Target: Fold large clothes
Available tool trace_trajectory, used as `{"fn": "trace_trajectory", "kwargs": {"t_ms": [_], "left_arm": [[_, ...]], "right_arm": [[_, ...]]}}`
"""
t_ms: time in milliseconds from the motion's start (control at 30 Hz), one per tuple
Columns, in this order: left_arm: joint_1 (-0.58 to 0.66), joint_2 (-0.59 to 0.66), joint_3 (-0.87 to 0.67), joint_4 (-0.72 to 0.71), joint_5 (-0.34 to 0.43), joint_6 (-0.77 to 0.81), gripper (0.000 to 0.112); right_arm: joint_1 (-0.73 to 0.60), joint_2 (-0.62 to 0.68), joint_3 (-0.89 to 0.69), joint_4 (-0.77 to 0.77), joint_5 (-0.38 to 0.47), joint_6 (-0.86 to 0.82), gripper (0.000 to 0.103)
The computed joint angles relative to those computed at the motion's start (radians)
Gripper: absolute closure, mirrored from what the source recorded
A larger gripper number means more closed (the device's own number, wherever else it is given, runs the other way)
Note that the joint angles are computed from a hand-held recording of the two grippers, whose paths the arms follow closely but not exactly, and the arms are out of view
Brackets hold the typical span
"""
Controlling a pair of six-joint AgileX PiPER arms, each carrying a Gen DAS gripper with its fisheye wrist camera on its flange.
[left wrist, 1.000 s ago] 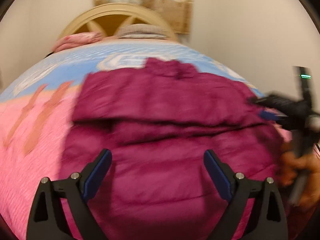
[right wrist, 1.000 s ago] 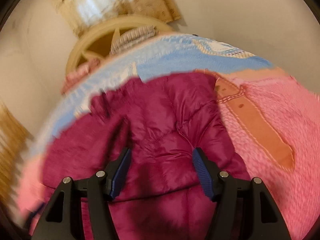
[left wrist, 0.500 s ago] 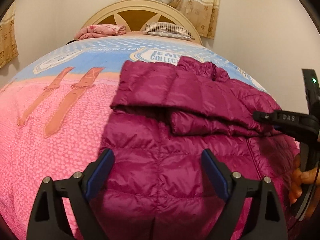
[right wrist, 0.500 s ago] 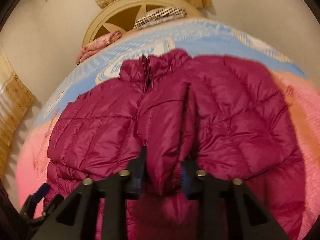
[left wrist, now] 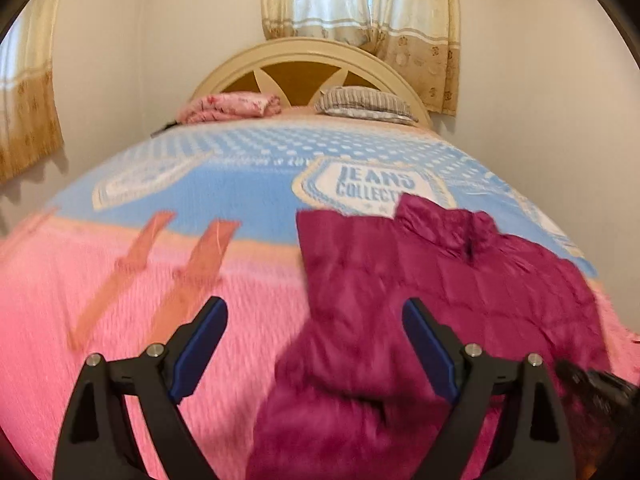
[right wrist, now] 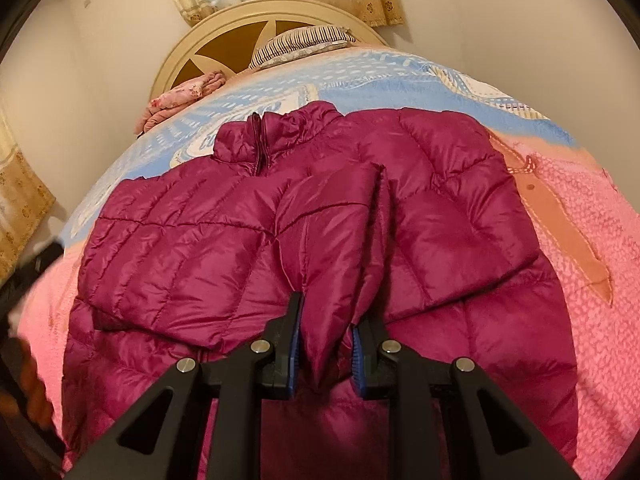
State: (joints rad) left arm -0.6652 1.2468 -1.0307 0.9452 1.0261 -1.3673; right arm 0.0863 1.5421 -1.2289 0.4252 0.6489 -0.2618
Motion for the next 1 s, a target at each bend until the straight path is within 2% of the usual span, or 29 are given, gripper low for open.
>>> {"fn": "trace_trajectory", "kwargs": {"t_ms": [67,167,267,433,600,667,767,867,967,1000], "left_arm": [[0.052,0.067,-0.034,-0.010,-0.004,0.014,0.021],[0.141,0.138,-0.044,-0.079,-0.061,0.030,0.021],[0.201,0.177,-0.013,-0.159,-0.128,0.045,0.020],[0.308,0.205,-0.012,-0.333,-0.211,0.176,0.015],[0.279,0.223,-0.030,-0.300,-0.168,0.155,0.012],[0.276,0.227,-0.040,-0.308,-0.158,0.155,0.011],[0.267,0.237,-0.051,-0.292,-0.139,0.142,0.011],[0.262,0.245,-0.057,-0.285,-0.132,0.138,0.011],[0.278,0.235,-0.047,-0.305,-0.155,0.150,0.011],[0.282,0.230,-0.042,-0.307,-0.162,0.150,0.011]], "right_arm": [[-0.001,0.017,-0.005,0.002,-0.001,-0.008,0.082],[-0.014,0.013,0.031,0.056,-0.027,-0.069,0.082],[-0.004,0.009,0.045,0.045,-0.048,-0.066,0.082],[0.005,0.008,0.040,0.034,-0.044,-0.061,0.078],[-0.097,-0.012,0.003,0.161,0.096,-0.137,0.075],[-0.104,-0.081,0.013,0.083,0.046,-0.042,0.075],[-0.036,-0.132,-0.014,-0.073,-0.042,0.076,0.075],[0.029,-0.043,-0.137,-0.137,-0.010,0.118,0.075],[0.078,0.094,-0.255,-0.198,0.036,0.167,0.075],[0.079,0.153,-0.298,-0.206,0.074,0.183,0.075]]}}
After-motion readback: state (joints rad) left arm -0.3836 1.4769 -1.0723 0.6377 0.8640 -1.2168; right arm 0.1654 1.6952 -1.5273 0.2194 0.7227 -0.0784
